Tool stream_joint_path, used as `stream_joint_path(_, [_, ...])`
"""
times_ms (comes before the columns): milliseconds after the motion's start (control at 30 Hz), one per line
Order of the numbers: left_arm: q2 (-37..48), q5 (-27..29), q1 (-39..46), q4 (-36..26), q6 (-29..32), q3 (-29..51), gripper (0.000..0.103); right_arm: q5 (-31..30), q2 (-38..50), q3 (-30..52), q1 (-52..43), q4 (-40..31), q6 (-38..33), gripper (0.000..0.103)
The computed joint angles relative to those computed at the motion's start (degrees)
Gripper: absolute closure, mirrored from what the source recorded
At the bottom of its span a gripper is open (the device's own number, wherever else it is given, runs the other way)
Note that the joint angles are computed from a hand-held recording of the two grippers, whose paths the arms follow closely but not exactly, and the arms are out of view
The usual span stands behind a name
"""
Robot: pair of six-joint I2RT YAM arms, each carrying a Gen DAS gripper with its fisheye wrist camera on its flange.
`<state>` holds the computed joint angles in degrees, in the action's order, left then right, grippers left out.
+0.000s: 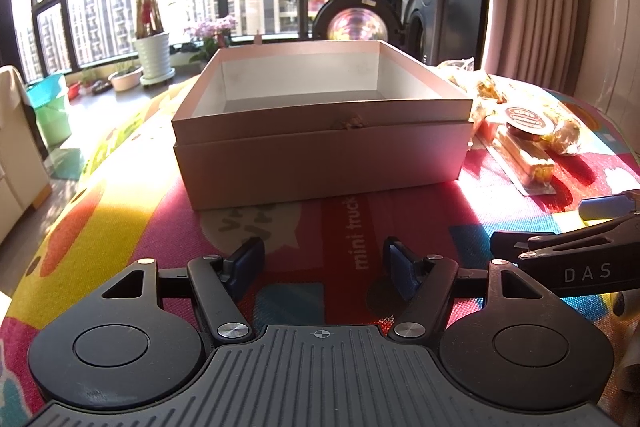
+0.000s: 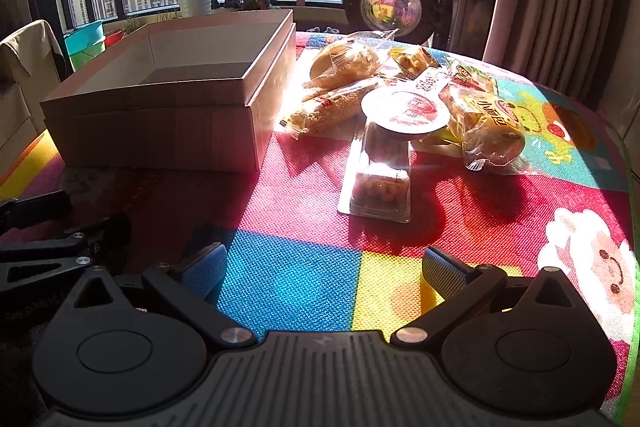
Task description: Organize objects
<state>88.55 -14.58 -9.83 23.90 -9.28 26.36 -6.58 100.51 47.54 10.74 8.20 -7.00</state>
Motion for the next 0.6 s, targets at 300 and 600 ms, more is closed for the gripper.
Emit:
stream_joint_path(300, [-10.2, 9.9, 13.3, -3.2, 4.5, 6.2, 0.031, -3.9, 0.0, 2.2, -1.3, -4.1, -2.0, 0.000])
stream_joint_path(600, [15.1, 15.0, 20.8, -20.5, 7.2, 37.7, 0.032, -11.3, -7.0, 2.0, -3.9, 0.8, 1.1, 0.000])
